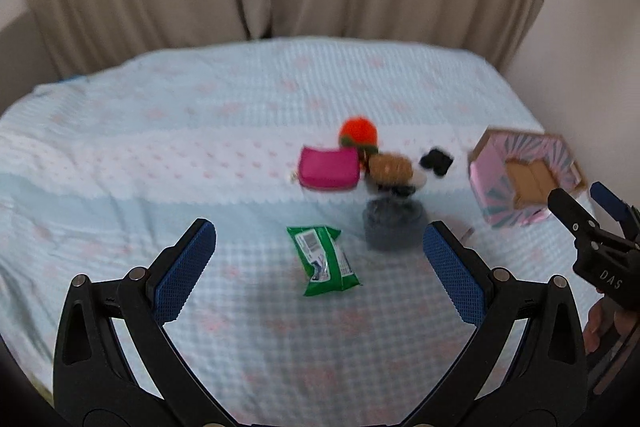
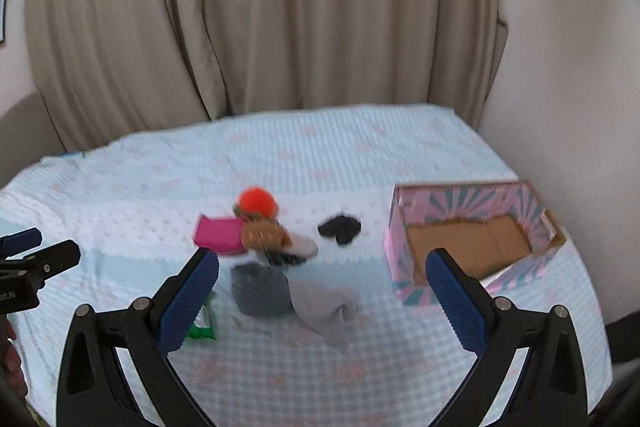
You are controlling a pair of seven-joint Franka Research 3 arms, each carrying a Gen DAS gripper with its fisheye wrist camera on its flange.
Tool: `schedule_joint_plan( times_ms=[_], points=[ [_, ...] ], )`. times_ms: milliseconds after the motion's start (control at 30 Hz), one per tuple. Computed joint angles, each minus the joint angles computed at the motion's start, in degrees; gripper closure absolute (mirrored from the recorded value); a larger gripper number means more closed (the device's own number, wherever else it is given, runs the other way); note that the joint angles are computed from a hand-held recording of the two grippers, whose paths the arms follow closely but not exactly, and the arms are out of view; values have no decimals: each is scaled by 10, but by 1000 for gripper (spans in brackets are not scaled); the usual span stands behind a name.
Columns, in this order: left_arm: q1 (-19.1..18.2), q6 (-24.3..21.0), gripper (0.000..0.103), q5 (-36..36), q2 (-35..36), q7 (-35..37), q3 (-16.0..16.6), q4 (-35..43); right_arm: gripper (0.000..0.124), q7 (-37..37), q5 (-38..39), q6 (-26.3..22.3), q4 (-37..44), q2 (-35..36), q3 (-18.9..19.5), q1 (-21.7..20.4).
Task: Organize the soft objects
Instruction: 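Grasp the green wipe pack with the left tool while the right tool grasps the white cloth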
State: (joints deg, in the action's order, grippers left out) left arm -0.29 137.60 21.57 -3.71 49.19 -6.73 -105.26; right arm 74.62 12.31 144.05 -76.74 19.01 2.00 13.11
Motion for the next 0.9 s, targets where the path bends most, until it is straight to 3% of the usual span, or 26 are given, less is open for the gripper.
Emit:
schedule_joint_plan(
  times_ms=[267, 500, 600, 767, 900],
  points=[
    [5, 84, 0, -32, 117, 25, 8, -6, 21, 48, -75, 29, 2, 88, -30, 32],
    [4, 87, 1, -56, 201, 34, 9, 23, 24, 42, -93, 2, 60, 170, -28, 31],
    [6, 78, 11, -68, 229, 54, 8, 38, 25, 23, -90, -12, 90, 198, -24, 27],
    [2, 75, 16, -68, 248, 55, 13, 48, 42, -20, -78, -64, 177, 260, -14, 18],
    [-2, 52, 36, -51, 260, 63, 18, 71, 62, -36, -65, -116, 256, 305, -9, 13]
  ],
)
